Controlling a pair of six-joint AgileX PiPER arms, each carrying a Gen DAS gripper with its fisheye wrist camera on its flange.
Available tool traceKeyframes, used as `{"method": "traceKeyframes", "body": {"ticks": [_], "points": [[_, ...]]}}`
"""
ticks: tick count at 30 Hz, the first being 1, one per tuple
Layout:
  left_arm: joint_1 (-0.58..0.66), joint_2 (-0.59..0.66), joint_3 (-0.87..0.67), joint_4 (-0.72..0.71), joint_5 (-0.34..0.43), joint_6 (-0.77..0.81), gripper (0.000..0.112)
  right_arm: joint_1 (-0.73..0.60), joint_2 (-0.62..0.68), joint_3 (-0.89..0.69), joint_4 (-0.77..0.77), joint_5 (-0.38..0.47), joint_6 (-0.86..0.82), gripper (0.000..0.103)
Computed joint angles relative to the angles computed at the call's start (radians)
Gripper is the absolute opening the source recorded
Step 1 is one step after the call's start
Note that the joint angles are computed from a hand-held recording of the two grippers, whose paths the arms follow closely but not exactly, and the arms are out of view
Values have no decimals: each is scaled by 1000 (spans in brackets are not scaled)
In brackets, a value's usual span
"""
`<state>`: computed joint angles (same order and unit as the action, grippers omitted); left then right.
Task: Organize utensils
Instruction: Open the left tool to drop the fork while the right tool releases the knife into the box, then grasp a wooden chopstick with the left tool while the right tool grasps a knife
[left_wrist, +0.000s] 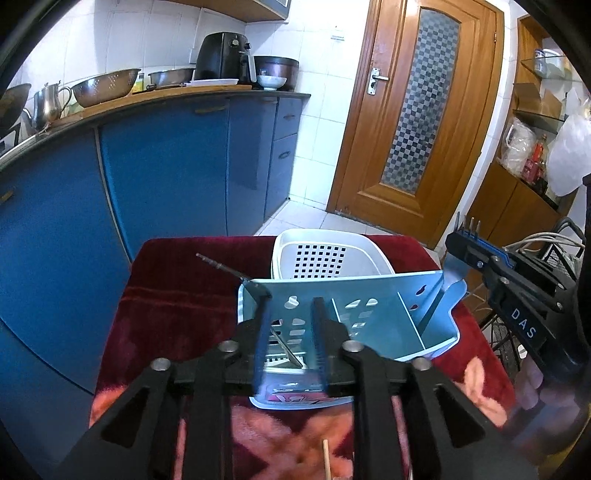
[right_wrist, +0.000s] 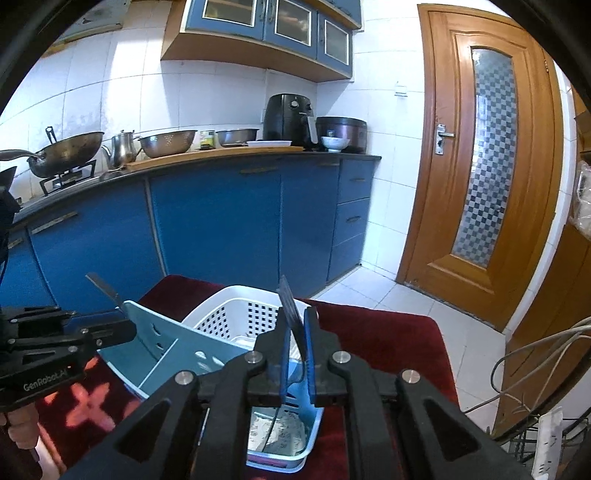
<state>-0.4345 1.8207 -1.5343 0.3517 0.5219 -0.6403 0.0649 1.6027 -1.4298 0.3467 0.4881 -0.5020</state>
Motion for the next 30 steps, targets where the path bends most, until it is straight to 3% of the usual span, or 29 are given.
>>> {"method": "traceKeyframes", "body": {"ticks": [3, 12, 17, 22, 30], "points": [[-6, -23, 25, 36, -12, -13, 43, -1, -10, 3, 12, -5, 6, 25], [-18, -96, 71, 8, -30, 112, 55, 0, -72, 11, -21, 8, 107, 38], [-18, -145, 79, -69, -22, 210, 56, 20, -122, 9, -125, 47, 215, 39], [-3, -189, 96, -172, 3, 283, 56, -1, -167, 5, -87, 145, 235, 39], [-31, -294, 205, -79, 37, 168, 56, -53, -252, 52, 11, 282, 205, 39]]}}
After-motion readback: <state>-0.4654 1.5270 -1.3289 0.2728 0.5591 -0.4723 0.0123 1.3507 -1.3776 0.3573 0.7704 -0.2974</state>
